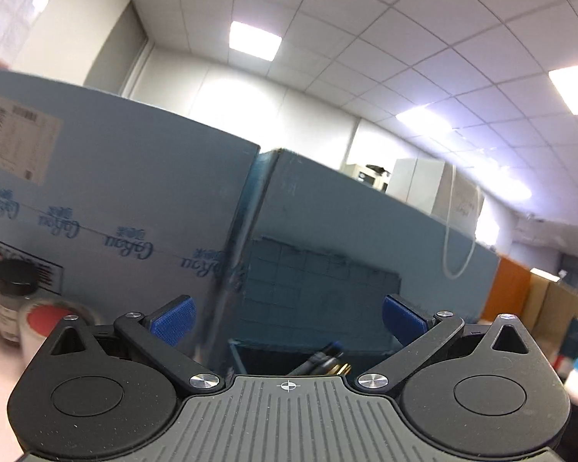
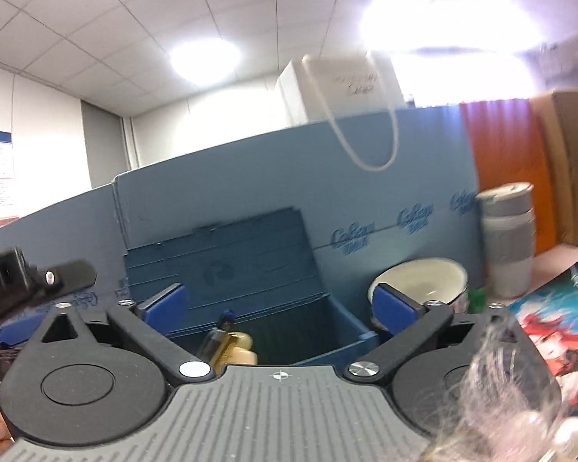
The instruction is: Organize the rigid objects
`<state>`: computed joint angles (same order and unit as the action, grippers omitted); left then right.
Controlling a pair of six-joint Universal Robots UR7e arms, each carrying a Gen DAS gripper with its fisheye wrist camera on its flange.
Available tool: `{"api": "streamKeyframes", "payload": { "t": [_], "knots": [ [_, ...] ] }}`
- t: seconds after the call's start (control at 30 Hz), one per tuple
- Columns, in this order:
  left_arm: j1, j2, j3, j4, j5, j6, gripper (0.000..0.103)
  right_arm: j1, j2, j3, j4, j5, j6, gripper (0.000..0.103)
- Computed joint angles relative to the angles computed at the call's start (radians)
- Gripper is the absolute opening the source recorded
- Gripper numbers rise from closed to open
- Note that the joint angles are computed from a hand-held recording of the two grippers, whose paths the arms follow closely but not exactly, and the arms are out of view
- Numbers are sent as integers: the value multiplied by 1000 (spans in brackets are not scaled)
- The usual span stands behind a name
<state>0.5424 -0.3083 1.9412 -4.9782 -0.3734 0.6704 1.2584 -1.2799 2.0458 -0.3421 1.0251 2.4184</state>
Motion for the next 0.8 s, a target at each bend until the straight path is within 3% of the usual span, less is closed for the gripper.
{"api": "streamKeyframes", "payload": {
  "t": [0.1,0.23,0.4,0.47,0.67,0.8],
  "knots": [
    [-2,45,-60,-113,-4,166,103,-21,-7,47,-128,13,31,103],
    [9,98,-119,-235,-77,317,103,-60,1,67,-192,-42,-70,103],
    [40,113,-108,-137,-98,246,103,-84,14,62,-204,-62,-140,103],
    [48,121,-117,-126,-96,246,103,-82,22,80,-269,-48,-144,103],
    [56,159,-193,-217,-114,489,103,-106,12,109,-310,-116,-158,103],
    [53,162,-178,-211,-134,474,103,-112,10,110,-314,-124,-141,103]
  ]
}}
